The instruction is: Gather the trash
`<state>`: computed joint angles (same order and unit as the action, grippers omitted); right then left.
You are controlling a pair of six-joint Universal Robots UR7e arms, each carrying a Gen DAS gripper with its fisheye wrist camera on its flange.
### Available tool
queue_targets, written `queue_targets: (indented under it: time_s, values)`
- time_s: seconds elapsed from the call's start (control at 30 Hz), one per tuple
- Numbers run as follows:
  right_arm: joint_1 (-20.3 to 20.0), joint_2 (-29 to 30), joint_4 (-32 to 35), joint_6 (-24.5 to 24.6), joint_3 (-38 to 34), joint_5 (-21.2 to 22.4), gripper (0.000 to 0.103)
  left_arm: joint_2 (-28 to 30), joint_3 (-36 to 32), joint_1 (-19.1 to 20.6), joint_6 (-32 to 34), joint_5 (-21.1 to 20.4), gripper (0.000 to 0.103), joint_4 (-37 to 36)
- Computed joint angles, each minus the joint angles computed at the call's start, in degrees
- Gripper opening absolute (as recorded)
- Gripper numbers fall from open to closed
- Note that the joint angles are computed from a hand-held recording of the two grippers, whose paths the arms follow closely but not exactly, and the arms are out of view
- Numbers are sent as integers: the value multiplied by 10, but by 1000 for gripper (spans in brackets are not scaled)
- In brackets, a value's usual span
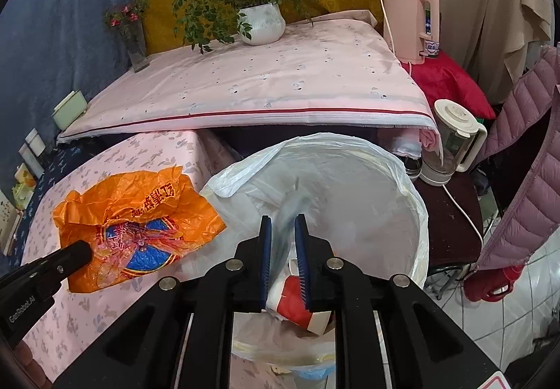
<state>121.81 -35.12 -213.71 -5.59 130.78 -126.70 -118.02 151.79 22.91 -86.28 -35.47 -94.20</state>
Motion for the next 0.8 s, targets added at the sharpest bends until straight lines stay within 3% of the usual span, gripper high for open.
queue_targets:
  time_s: [0.23,0.67,0.73,0.8]
  values:
    - [-1,-7,18,2,2,-8,20,37,3,11,45,1,5,-74]
    - [19,-56,87,31,22,-50,37,157,11,46,173,-13,8,-304]
    - [18,-61,90,34,25,-49,37,169,12,47,180,-14,14,-324]
    - [17,-63,92,35,26,-49,38,176,9,45,160,-11,50,-312]
